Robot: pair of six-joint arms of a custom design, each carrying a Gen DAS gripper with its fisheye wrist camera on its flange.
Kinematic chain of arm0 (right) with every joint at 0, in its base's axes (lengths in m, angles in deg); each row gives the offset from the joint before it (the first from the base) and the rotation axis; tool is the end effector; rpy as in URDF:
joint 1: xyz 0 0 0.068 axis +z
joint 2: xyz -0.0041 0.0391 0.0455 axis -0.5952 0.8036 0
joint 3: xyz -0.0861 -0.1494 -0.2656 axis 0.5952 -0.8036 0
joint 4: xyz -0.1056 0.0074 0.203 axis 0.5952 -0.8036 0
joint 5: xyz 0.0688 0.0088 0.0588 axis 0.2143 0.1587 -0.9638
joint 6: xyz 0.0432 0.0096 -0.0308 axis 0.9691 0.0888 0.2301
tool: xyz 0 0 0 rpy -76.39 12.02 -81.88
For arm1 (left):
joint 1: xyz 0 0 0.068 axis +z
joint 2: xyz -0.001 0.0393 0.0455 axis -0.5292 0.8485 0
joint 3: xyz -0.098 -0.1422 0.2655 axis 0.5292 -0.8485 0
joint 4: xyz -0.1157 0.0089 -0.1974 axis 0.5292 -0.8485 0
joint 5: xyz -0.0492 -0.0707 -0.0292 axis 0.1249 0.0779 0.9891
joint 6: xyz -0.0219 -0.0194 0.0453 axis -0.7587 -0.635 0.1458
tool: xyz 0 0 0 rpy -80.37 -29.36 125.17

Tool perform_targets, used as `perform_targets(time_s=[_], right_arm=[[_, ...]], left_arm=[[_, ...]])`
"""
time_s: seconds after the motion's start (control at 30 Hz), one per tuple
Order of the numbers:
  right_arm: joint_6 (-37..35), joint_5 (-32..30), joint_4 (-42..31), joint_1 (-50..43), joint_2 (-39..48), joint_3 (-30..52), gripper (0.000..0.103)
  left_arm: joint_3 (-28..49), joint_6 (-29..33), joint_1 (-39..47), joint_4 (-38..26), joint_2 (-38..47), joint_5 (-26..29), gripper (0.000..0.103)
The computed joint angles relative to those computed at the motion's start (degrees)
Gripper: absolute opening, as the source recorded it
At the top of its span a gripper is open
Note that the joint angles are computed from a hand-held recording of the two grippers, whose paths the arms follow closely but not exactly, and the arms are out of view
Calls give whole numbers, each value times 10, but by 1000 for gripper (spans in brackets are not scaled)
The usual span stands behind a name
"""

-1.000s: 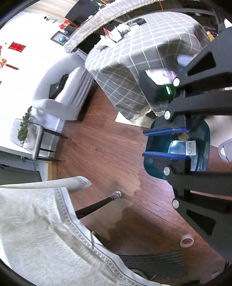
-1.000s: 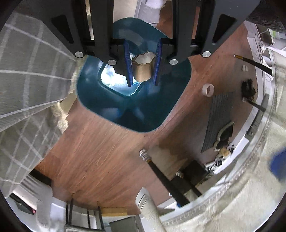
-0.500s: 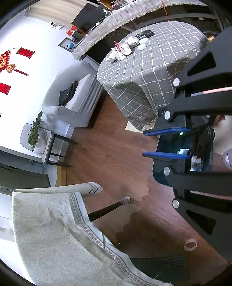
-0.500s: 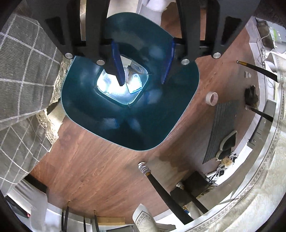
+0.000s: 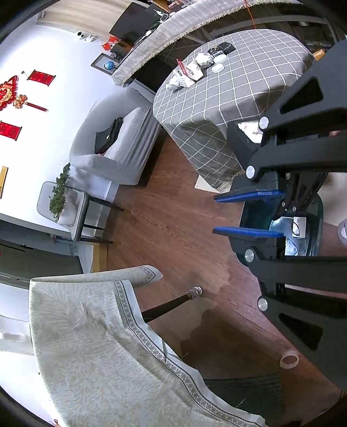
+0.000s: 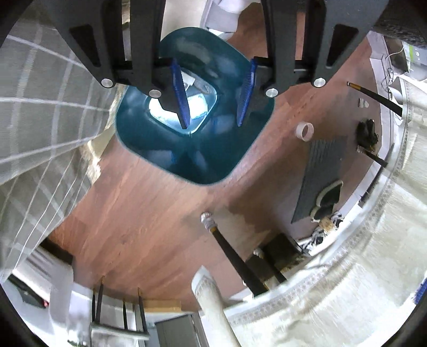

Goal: Collect trash
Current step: 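Move both grippers back from the bin over the table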

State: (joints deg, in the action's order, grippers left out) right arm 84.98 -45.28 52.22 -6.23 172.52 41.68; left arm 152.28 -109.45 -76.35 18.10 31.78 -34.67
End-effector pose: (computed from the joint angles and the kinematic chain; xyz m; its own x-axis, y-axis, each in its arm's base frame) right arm 0.3385 0.2084 0.2288 -0.7639 -0.4585 -0.4540 -0.5962 0.7707 0.2247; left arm 0.2332 -0.2061 0.3614 -0.6755 -0.2669 -0.6873 -0.1267 0.9603 -0.2484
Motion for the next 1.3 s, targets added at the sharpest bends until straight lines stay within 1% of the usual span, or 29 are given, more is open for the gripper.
perform_targets(time_s=[0.1, 0.33, 0.53, 0.7, 0.77, 0.83, 0.87, 1.03, 1.1, 1.17, 1.23, 1.3], right_arm=[[-7, 5, -11, -5, -30, 10, 33], [-24, 16, -26, -33, -86, 23, 33], [-41, 23, -31, -67, -115, 23, 33], [-57, 21, -34, -105, -136, 22, 33], [-62, 17, -34, -123, -145, 19, 33], [-70, 14, -31, -143, -156, 13, 33], [-73, 12, -34, -152, -159, 12, 33], [-94, -6, -38, -210, -182, 9, 34], [-105, -11, -40, -234, -189, 9, 40], [-119, -22, -43, -264, -195, 10, 43], [-127, -35, -49, -289, -198, 12, 44], [-134, -48, -53, -317, -200, 15, 48]], left_arm=[[5, 0, -3, -2, 2, -4, 20], [26, 0, -11, 1, 14, -5, 19], [71, 1, -32, -8, 47, -16, 20], [107, 2, -43, -16, 77, -14, 22], [129, 7, -51, -21, 93, -17, 25], [151, 12, -60, -23, 110, -22, 36], [157, 12, -63, -24, 116, -24, 38], [218, 20, -77, -43, 163, -25, 40], [241, 26, -81, -47, 180, -26, 42], [269, 36, -88, -52, 201, -28, 43], [306, 42, -95, -67, 226, -31, 48], [338, 47, -100, -79, 246, -33, 49]])
